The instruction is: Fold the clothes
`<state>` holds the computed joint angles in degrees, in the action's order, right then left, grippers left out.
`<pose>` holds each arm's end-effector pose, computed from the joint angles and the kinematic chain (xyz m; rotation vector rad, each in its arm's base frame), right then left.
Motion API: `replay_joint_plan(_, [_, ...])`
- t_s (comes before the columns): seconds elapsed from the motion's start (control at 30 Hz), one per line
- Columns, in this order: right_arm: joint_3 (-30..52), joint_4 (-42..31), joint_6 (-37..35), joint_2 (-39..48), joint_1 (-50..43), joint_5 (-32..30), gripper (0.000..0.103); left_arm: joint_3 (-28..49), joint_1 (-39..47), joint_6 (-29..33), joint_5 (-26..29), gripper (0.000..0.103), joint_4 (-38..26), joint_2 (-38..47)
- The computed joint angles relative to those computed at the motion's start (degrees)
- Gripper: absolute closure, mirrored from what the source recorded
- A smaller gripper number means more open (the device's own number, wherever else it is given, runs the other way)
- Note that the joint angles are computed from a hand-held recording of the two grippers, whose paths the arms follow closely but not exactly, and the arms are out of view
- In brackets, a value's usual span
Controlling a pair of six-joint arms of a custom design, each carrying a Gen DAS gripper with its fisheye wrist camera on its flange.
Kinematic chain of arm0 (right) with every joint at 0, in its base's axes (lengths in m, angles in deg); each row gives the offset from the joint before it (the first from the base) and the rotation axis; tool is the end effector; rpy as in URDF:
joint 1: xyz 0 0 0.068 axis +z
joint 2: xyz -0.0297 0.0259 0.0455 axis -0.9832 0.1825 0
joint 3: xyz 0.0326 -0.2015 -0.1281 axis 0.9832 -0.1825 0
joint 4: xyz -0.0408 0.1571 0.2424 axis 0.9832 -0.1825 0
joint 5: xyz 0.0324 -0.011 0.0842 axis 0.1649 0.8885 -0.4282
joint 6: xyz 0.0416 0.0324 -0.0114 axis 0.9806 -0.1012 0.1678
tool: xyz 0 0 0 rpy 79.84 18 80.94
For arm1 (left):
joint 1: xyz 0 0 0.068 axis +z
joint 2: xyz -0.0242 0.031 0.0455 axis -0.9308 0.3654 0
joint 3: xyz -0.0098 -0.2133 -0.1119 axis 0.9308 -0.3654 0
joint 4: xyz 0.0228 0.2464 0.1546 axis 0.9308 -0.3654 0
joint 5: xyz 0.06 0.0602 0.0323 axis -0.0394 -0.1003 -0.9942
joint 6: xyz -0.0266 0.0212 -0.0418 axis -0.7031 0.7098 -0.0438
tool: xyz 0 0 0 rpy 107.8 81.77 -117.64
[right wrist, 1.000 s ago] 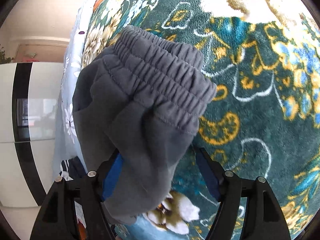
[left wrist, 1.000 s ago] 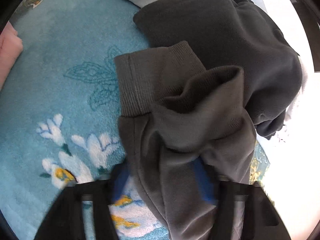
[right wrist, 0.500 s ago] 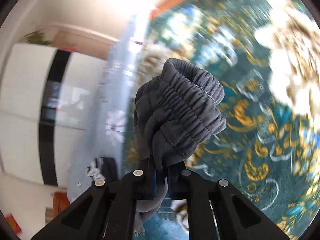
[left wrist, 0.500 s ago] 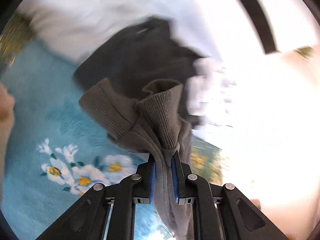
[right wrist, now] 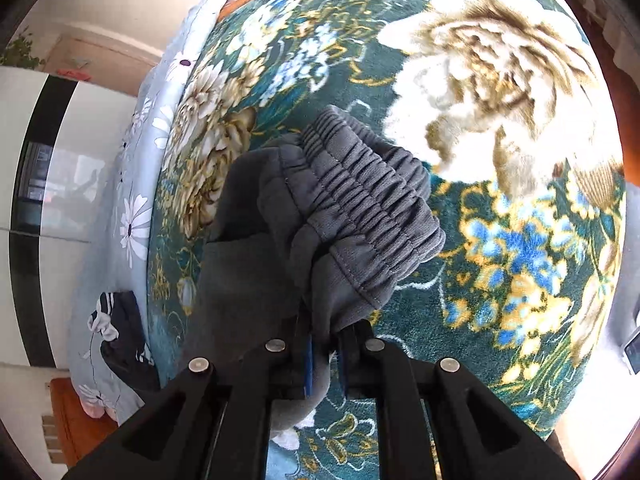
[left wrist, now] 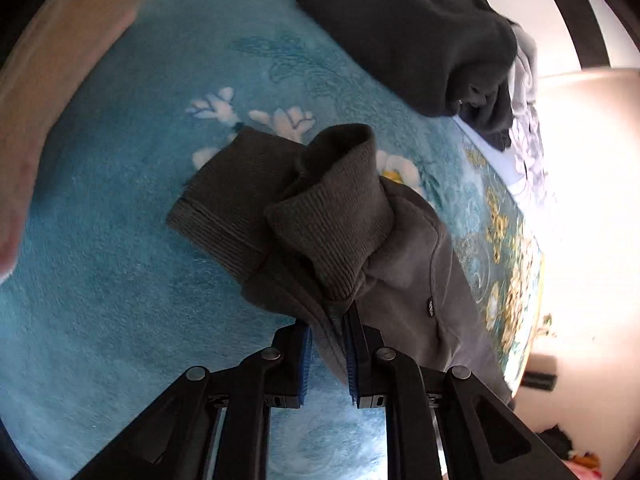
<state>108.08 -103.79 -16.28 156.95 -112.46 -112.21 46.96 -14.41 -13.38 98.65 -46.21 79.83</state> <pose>0.3709 -0.2176 0.2515 0.5738 2.7484 0.7573 0.1130 0.1236 0.1899 -1.4679 2.3508 -0.7124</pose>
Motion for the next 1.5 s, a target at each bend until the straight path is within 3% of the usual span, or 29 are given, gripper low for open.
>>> replay_joint_plan(0.07, [0.54, -0.84, -1.24, -1.55, 0.87, 0.74, 0.083, 0.96, -0.18, 0.60, 0.49, 0.083, -0.71, 0.85])
replay_joint_plan(0.1, [-1.10, -0.69, -2.09, -3.05, 0.71, 1.02, 0.068, 0.52, -0.54, 0.35, 0.68, 0.080, -1.43, 0.09])
replay_joint_plan(0.17, [-4.85, -2.01, -4.45, -7.08, -0.45, 1.26, 0.054, -1.33, 0.09, 0.95, 1.64, 0.076, -3.53, -2.50])
replay_joint_plan(0.23, [-10.23, -1.55, -5.86, -11.51, -0.57, 2.41, 0.054, -2.87, 3.28, 4.45, 3.59, 0.076, -6.34, -4.56])
replay_joint_plan(0.3, [-15.78, -0.54, -7.10, -16.40, -0.28, 2.82, 0.054, -2.42, 9.28, 12.68, 4.33, 0.076, -10.76, -5.03])
replay_joint_plan(0.57, [-30.11, -1.48, -10.09, -28.37, 7.91, 0.22, 0.054, -5.01, 2.83, 2.79, 4.24, 0.076, -4.07, -12.45])
replay_joint_plan(0.67, [-34.25, -1.42, -9.90, -30.84, 10.06, 0.57, 0.054, -1.32, -7.98, 0.47, -5.79, 0.083, -1.30, -10.26])
replay_joint_plan(0.73, [-36.26, -1.49, -10.08, -32.07, 10.80, 1.45, 0.054, 1.37, -10.44, 3.82, -8.81, 0.084, -3.03, -9.38])
replay_joint_plan(0.93, [-39.55, -2.34, -11.07, -34.24, 8.64, 2.46, 0.054, 3.72, -8.34, 5.19, -5.92, 0.083, -1.94, -7.89])
replay_joint_plan(1.03, [-39.71, -2.70, -11.15, -34.55, 8.49, 2.64, 0.054, 4.42, -6.61, 6.74, -6.40, 0.074, -4.37, -6.94])
replay_joint_plan(1.13, [-40.00, -2.76, -10.84, -35.03, 9.32, 2.58, 0.054, 5.23, -4.92, 8.04, -3.48, 0.067, -6.73, -6.06])
replay_joint_plan(1.3, [-43.37, -2.77, -9.69, -37.18, 13.20, 1.62, 0.054, 5.85, 11.51, 19.29, 11.12, 0.066, -16.24, 1.40])
replay_joint_plan(1.37, [-45.40, -2.40, -8.93, -38.32, 14.91, 1.06, 0.054, 5.89, 12.47, 17.97, 9.78, 0.066, -15.32, 0.60])
replay_joint_plan(1.5, [-49.30, -2.11, -8.13, -40.70, 17.76, 0.68, 0.054, 5.08, 9.99, 13.02, 4.93, 0.056, -10.36, -2.88])
